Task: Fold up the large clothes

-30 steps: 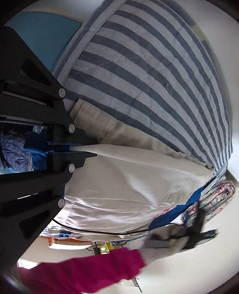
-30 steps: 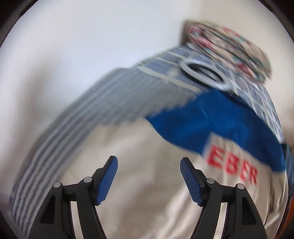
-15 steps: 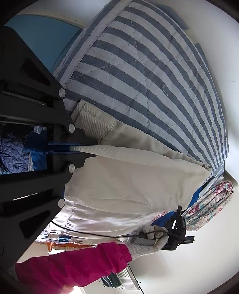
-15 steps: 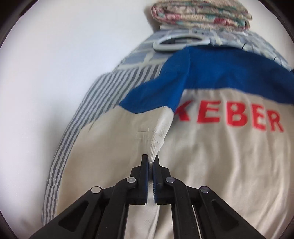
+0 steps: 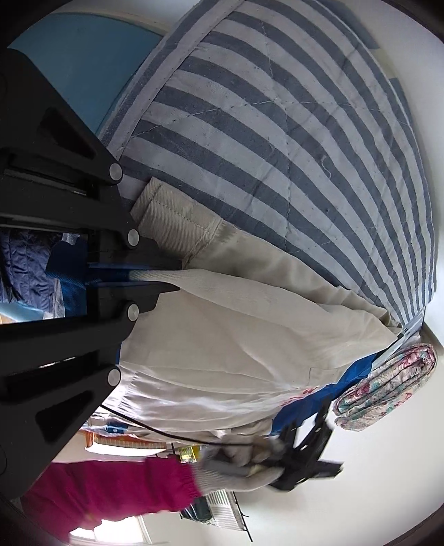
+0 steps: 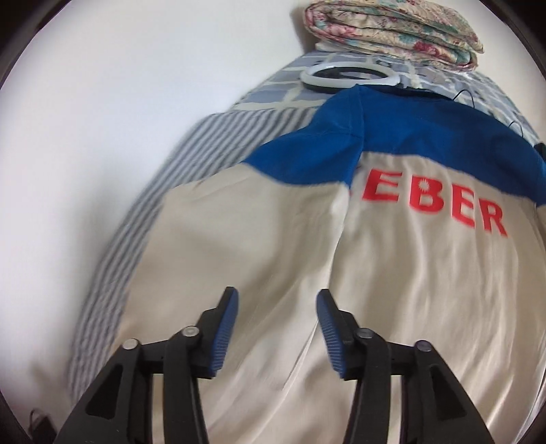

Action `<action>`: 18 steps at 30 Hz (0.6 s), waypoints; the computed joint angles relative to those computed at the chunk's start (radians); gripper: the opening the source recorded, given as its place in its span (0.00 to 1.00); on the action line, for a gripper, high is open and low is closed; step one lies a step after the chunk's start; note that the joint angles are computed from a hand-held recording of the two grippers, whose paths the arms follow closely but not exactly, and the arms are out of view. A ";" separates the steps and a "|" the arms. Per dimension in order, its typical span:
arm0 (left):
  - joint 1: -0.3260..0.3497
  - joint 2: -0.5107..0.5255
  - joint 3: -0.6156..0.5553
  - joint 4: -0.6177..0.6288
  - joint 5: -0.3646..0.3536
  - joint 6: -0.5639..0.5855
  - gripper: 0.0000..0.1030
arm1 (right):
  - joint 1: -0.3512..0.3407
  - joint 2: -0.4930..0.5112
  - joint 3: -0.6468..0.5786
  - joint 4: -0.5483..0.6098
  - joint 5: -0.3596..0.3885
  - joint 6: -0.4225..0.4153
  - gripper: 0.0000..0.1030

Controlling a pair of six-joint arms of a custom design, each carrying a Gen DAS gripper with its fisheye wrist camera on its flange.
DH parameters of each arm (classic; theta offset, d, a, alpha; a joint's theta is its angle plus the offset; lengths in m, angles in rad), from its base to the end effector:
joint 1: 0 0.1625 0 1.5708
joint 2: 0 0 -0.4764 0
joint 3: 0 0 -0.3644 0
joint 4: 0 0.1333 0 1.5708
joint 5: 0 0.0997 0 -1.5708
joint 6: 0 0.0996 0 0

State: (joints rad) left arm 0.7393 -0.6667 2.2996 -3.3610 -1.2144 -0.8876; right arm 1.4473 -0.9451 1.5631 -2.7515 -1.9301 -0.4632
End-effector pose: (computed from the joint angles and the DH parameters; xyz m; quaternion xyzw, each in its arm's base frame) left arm -0.2303 -0.4374 0.0168 -0.0414 0.9803 -0.1843 0.0568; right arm 0.0101 -0.7168 0.3118 0.1109 -0.9400 0.2119 0.2433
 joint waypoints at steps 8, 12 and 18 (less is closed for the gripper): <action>-0.047 -0.022 -0.003 0.050 0.074 0.058 0.02 | -0.060 -0.196 0.368 0.052 0.136 -0.029 0.62; -0.069 -0.025 -0.021 0.156 0.159 0.017 0.02 | -0.064 -0.182 0.489 -0.033 0.101 -0.049 0.56; -0.136 -0.042 -0.018 0.271 0.326 -0.016 0.13 | 0.000 -0.144 0.617 -0.313 -0.035 -0.152 0.40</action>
State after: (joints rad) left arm 0.6036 -0.7085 2.2813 -3.0905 -0.8887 -0.9033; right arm 1.4468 -1.0890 2.1803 -3.0642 -1.9650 -0.6157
